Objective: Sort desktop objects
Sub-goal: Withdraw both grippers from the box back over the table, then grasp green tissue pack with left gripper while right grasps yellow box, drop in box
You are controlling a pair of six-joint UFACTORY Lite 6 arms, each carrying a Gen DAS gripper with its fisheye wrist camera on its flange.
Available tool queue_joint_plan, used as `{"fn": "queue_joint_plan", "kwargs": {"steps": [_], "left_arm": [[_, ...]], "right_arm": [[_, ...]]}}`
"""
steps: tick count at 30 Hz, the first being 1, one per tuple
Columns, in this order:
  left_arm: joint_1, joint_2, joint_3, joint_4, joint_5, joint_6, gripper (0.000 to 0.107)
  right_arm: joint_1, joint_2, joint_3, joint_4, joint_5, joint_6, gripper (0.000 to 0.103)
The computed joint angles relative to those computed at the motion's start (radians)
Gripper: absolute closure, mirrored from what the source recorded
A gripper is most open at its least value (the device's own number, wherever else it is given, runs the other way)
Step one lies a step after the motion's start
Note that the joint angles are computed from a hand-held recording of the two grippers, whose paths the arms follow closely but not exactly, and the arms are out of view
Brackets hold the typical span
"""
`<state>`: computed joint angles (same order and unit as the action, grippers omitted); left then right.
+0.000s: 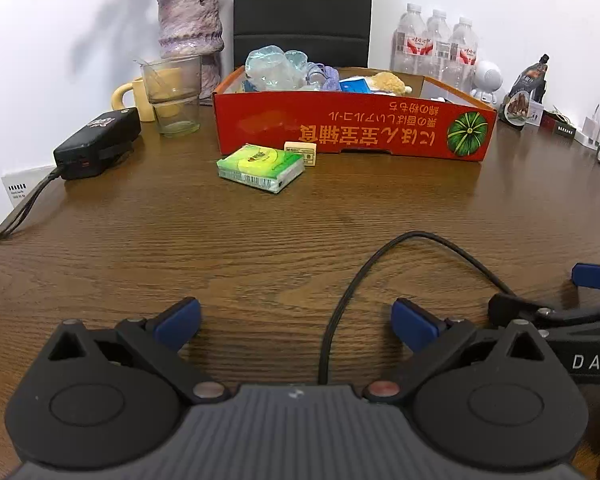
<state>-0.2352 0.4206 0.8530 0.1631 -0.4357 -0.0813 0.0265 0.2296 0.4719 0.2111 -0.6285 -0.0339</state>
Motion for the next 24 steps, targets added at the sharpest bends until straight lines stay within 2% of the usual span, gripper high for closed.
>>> {"fn": "queue_joint_plan", "kwargs": {"steps": [24], "left_arm": [[0.003,0.001,0.006,0.011,0.005,-0.008,0.004]], "right_arm": [[0.003,-0.002,0.001,0.013,0.003,-0.009,0.000]]}}
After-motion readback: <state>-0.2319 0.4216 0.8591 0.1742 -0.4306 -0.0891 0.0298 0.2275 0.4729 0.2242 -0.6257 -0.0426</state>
